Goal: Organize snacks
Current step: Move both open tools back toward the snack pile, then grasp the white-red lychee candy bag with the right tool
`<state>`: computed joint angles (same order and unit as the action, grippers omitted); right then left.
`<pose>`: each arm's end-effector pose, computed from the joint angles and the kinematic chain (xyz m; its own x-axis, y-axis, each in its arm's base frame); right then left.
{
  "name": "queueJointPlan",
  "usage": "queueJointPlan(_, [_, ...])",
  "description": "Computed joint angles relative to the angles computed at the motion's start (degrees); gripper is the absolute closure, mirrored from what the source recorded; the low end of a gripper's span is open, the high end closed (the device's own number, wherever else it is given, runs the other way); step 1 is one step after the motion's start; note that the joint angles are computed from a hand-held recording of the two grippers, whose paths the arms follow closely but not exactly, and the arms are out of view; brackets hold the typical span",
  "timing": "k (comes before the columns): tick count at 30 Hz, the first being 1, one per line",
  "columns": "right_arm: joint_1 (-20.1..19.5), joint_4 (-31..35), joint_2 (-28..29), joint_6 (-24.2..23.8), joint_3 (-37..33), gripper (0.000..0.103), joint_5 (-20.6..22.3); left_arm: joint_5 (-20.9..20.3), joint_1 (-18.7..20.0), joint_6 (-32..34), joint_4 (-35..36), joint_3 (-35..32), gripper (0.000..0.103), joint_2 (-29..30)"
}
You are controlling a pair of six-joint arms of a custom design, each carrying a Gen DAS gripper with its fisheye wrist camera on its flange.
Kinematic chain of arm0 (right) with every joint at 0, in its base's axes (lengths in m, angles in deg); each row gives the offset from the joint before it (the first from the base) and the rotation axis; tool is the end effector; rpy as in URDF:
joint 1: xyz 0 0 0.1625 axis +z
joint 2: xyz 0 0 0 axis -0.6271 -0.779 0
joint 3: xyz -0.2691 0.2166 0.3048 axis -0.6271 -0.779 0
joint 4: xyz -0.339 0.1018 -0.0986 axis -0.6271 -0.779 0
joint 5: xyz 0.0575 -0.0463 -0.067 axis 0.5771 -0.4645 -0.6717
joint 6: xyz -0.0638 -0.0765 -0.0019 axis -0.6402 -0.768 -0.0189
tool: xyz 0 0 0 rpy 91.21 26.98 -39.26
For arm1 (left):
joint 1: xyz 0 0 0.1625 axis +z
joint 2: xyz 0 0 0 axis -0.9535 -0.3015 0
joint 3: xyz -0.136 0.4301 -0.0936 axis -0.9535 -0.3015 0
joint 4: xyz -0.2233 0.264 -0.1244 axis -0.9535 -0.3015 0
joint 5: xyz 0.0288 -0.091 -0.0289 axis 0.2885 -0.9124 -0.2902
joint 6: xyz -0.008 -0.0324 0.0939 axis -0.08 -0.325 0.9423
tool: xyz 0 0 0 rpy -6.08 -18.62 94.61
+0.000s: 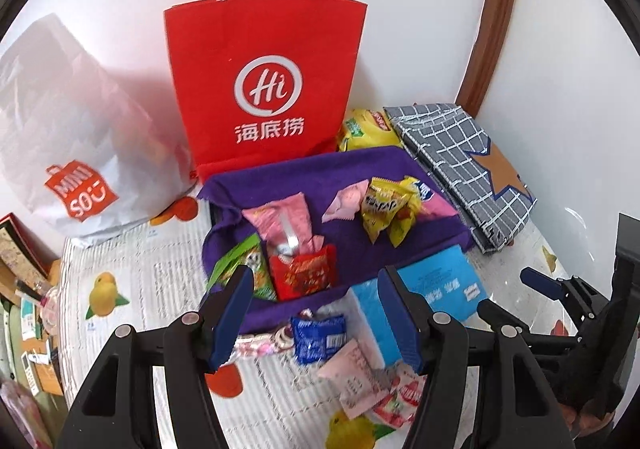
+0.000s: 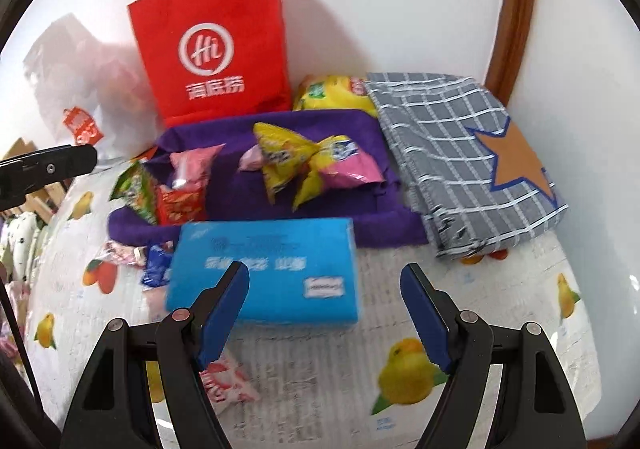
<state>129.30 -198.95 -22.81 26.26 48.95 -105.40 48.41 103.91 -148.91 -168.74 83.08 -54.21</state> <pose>0.1141 -0.5874 0.3224 -0.6387 -0.5272 0.5605 -0.7323 0.6403 -0.2321 -0.4236 -0.5150 0.1234 -0.7381 -0.2554 -0.6245 0.2638 0.7427 -0.6155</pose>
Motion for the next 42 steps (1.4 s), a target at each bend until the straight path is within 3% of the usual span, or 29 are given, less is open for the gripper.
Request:
queueJointPlan(7, [0.34,-2.54,-0.69,-1.62,3.94,0.025,1.40,-1.02,-1.18,-7.49,6.35,2.16,0.041,-1.46])
queueJointPlan(20, [-0.82,-5.31,-0.61,-2.48,7.83,0.025,1.93,-5.98,-0.82,-12.61,1.19,10.04,0.041,-2.85])
queueJointPlan(29, [-1.35,-5.90,0.07,-4.56,9.28,0.031,1.30,-9.50,0.30,-15.01,-3.92,14.17,0.041,-2.92])
queueJointPlan(32, [-1.49,-7.39,0.24,-5.20,9.60,0.031,0.88,-10.01,0.26,-16.86,-2.52,14.87,0.041,-3.00])
queueJointPlan(35, [-2.02,-5.29,-0.51,-4.74,9.01,0.031,1.71,-10.21,0.18,-18.53,-5.77,17.89,0.041,-4.30])
queueJointPlan(42, [-2.58,0.65,-1.52,-6.70,9.01,0.031,3.02,-10.22,0.37,-22.40,-5.90,19.80,0.041,-5.71])
